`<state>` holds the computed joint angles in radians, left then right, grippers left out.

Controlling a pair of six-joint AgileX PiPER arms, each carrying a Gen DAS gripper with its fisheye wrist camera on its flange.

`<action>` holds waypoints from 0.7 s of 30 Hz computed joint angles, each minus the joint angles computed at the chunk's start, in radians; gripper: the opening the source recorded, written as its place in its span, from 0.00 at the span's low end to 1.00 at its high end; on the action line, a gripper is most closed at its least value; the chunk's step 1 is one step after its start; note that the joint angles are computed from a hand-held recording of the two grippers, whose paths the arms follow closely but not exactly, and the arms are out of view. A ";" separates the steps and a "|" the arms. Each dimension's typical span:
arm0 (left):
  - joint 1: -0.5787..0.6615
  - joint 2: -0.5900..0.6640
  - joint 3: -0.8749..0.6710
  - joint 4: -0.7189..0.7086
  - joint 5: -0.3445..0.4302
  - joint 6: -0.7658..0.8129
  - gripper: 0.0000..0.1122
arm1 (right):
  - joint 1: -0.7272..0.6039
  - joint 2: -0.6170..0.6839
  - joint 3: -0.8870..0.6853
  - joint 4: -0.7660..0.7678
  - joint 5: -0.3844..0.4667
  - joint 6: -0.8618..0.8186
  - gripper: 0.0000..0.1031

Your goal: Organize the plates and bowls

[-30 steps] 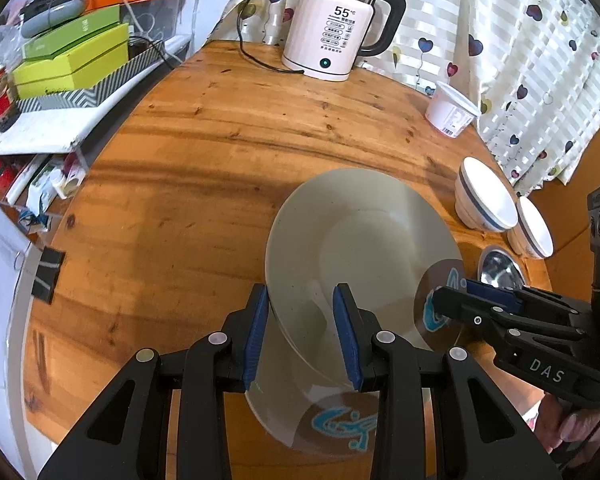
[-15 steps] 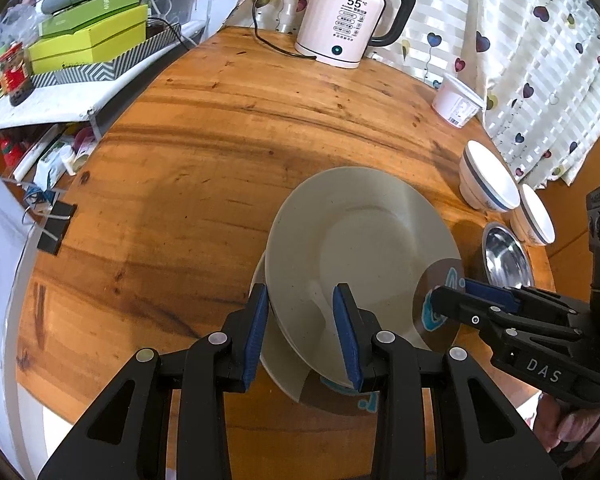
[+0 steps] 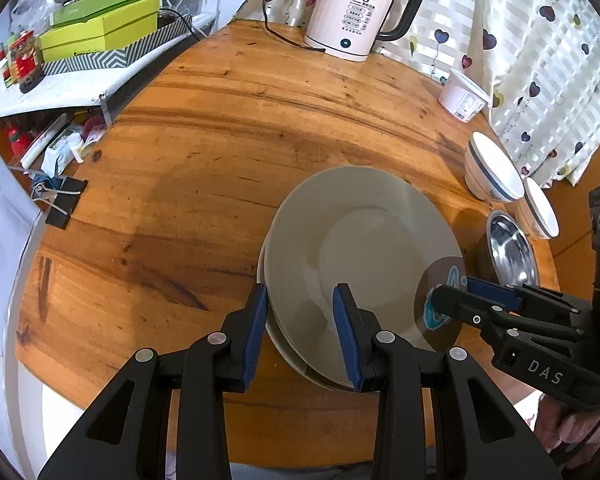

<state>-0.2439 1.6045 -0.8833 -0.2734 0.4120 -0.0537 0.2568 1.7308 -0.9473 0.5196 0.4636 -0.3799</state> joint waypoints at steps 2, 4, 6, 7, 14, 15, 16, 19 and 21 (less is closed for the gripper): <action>-0.001 0.002 0.001 0.003 0.003 -0.005 0.31 | 0.002 0.000 0.000 -0.002 -0.001 0.001 0.31; -0.002 0.002 0.004 0.002 0.003 -0.006 0.31 | 0.001 0.001 0.000 -0.002 0.000 -0.001 0.31; -0.002 -0.001 0.009 0.005 0.001 -0.009 0.31 | 0.000 0.002 0.000 0.001 0.003 -0.006 0.31; -0.002 -0.001 0.009 0.001 0.001 -0.005 0.31 | 0.000 0.003 0.000 0.002 0.003 -0.008 0.32; 0.008 -0.016 0.025 -0.045 -0.002 0.038 0.31 | 0.001 0.004 0.008 0.018 -0.002 -0.036 0.36; 0.016 -0.022 0.033 -0.078 -0.003 0.070 0.31 | -0.003 0.006 0.008 0.028 0.002 -0.047 0.36; 0.024 -0.024 0.037 -0.106 -0.004 0.097 0.31 | -0.004 0.006 0.009 0.032 0.005 -0.051 0.36; 0.043 -0.021 0.043 -0.174 -0.005 0.166 0.31 | -0.010 0.007 0.013 0.051 0.008 -0.069 0.36; 0.048 -0.020 0.043 -0.186 -0.009 0.177 0.31 | -0.011 -0.001 0.018 0.056 0.004 -0.074 0.36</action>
<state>-0.1964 1.5849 -0.8399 -0.4593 0.4025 0.1237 0.2462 1.7299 -0.9291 0.5755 0.4677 -0.4541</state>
